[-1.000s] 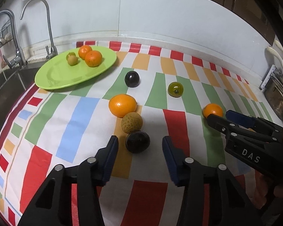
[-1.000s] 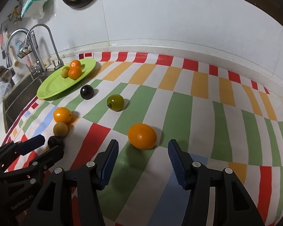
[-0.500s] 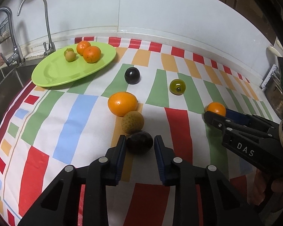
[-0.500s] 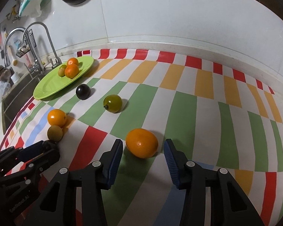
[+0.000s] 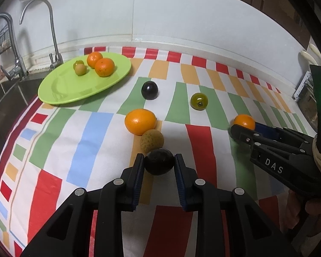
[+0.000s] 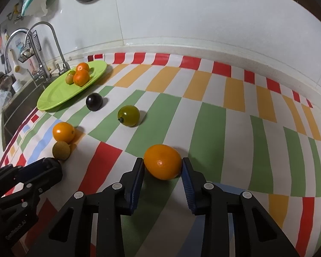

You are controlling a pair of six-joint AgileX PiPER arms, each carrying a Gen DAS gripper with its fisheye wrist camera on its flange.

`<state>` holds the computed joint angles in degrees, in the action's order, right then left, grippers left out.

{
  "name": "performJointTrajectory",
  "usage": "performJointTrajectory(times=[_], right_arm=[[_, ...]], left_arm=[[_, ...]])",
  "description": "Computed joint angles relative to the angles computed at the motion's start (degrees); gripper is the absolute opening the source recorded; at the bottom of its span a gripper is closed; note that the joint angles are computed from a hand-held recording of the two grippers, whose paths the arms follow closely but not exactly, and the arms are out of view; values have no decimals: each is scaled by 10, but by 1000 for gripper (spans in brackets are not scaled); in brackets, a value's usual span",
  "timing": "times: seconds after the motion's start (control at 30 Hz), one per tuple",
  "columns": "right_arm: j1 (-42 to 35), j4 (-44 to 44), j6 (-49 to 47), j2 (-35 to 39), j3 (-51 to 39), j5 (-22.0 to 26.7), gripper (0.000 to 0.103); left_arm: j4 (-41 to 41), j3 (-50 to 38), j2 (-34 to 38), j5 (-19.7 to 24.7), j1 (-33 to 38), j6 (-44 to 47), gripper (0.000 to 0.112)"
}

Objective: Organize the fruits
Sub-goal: 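Close the left gripper on the dark fruit while the right gripper closes on the orange, then lift both held fruits and carry them over the light-green plate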

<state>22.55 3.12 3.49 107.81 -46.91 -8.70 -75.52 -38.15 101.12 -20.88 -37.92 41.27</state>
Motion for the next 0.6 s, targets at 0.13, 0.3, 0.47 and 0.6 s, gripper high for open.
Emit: performJointTrajectory(times=[0.13,0.3,0.47,0.6], right_arm=[[9,-6,6,-22,24,-15,36],[25,22,-8,-57,54,-20,36],[46,118,-84,-92,74,-18,36],[72,274,-217,-120,84,-18,36]], left_arm=[[15,12,-17,-3,-2,-8,28],[29,30,-41,-5,-5,-17,28],[50,51,-71,-6,-5,-25,28],[71,70,-101,-4,1,-30,28]])
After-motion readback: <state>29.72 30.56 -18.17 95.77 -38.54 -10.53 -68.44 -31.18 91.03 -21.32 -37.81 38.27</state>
